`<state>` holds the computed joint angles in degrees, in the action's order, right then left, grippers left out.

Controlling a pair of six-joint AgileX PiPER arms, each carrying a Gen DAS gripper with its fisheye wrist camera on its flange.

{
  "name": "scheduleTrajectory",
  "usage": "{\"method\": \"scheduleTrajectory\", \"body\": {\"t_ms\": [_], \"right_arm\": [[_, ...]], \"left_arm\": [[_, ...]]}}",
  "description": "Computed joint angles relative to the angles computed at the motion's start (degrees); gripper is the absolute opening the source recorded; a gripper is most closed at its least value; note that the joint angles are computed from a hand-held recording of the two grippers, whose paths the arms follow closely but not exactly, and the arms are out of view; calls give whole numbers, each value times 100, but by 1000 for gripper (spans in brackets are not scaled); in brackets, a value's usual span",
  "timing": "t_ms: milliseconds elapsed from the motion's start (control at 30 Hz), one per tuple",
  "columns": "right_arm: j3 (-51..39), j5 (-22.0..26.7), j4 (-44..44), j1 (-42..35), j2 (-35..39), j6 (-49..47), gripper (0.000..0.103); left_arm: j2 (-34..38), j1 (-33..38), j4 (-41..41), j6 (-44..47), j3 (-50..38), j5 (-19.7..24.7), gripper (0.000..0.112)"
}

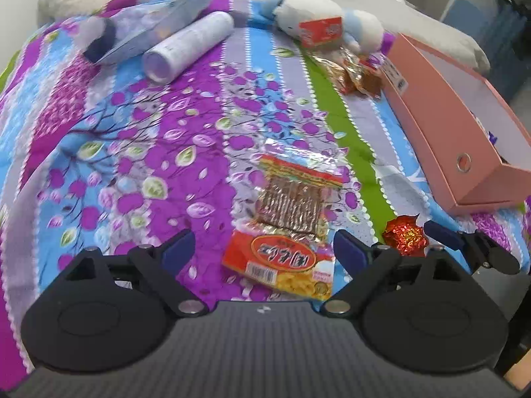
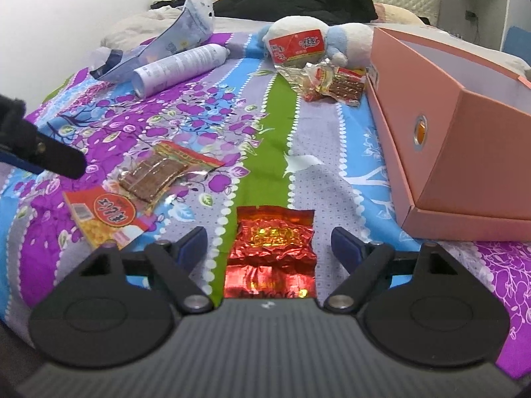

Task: Organize snacks
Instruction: 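Lift the brown strip packet with the left tool while the right tool lifts the red foil packet, then carry the brown strip packet and red foil packet over the pink box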

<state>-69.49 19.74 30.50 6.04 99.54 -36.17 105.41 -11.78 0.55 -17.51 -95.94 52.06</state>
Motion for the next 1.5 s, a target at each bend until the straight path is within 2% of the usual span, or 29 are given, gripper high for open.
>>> {"method": "scheduleTrajectory", "body": {"t_ms": [133,300,367,433,500,533,600,700,867,1067,1267,1300,1500], "right_arm": [[-7,43,-40,-14,15,115,83],[-80,134,-57,-4,79,108,82],[-142,263,159,-42,99,-107,70],[-209,348,102,-48,109,-73,65],[-361,546,179,-121,150,-35,56],[-409,597,187,-146,162,-25,55],[-405,534,6,-132,139,101,55],[-391,482,-127,-139,126,188,54],[-423,476,-336,-122,203,366,54],[-487,545,-499,-130,206,597,55],[-608,667,-694,-149,239,929,54],[-615,667,-718,-145,228,955,54],[-736,668,-1126,-128,178,1408,54]], "left_arm": [[268,-55,51,258,-248,-71,93],[677,55,-276,722,-535,-98,93],[847,109,-426,795,-660,-72,93],[1019,164,-676,1047,-779,-82,93],[1184,141,-648,1124,-920,-28,93],[1322,106,-545,1036,-1109,136,95],[1499,76,-556,1085,-1343,313,97],[1560,15,-480,1256,-1305,160,99],[1614,-137,-125,927,-1266,38,99],[1376,-294,206,187,-926,-218,86],[1225,-345,361,-302,-778,-279,73],[1198,-350,360,-377,-760,-287,67],[1078,-377,422,-745,-663,-300,63]]}}
